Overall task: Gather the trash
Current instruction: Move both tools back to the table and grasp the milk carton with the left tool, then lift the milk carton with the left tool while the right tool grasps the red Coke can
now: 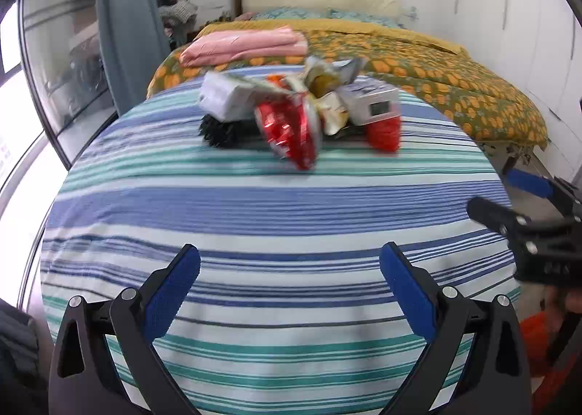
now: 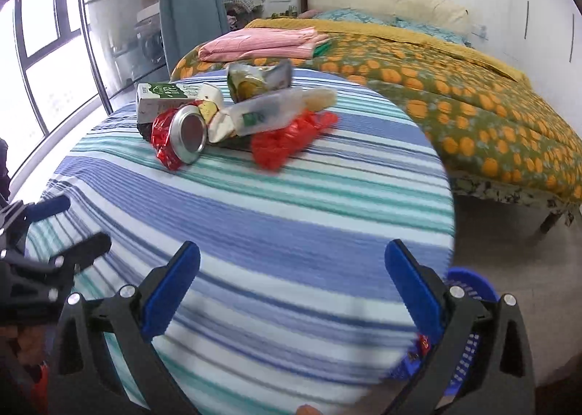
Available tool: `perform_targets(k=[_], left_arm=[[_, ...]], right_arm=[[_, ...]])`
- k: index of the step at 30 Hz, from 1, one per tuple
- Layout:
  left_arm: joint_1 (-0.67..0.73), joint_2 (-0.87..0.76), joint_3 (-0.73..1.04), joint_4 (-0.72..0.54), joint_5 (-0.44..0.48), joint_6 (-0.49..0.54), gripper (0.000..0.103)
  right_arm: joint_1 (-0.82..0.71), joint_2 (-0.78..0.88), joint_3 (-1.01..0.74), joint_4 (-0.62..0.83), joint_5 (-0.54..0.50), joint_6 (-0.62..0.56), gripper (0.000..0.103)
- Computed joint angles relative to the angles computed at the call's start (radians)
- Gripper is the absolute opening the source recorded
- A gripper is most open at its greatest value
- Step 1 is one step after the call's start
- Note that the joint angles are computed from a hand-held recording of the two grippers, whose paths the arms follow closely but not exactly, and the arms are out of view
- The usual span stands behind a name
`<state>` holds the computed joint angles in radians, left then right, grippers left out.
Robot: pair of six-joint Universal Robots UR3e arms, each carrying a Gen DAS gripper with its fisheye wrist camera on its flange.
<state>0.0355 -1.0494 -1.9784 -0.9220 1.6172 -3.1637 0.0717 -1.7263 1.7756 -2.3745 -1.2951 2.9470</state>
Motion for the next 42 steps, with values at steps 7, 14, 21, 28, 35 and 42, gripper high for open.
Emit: perform_targets(k=[7, 14, 21, 28, 35, 42], left_arm=[[0.113, 0.069, -0.043, -0.056, -0.073, 0.049, 0.098], [0.222, 0.019, 0.029, -0.053, -0.183, 0.175, 0.098], [0.261, -0.281, 0.308, 0.040, -0.216, 0.345, 0.098], [0.217, -0.498, 0.494, 0.041, -0.158, 0.454, 0.096], [0.263, -0.542, 0.547, -0.011, -0.226, 0.435, 0.054], [0.379, -0.299, 0.377, -0.006, -0.332, 0.353, 0.049]], right_arm=[[0.095, 0.199, -0.179, 0.057, -0.062, 0.064, 0.098], [0.126, 0.235, -0.189, 0.072, -0.075, 0.053, 0.098], [0.157, 0.254, -0.195, 0.061, -0.120, 0.062, 0.098], [0.156, 0.249, -0.188, 0.058, -0.113, 0.065, 0.098], [0.154, 0.247, -0.185, 0.059, -0.112, 0.063, 0.098], [0.154, 0.246, -0.185, 0.059, -0.112, 0.062, 0.099]])
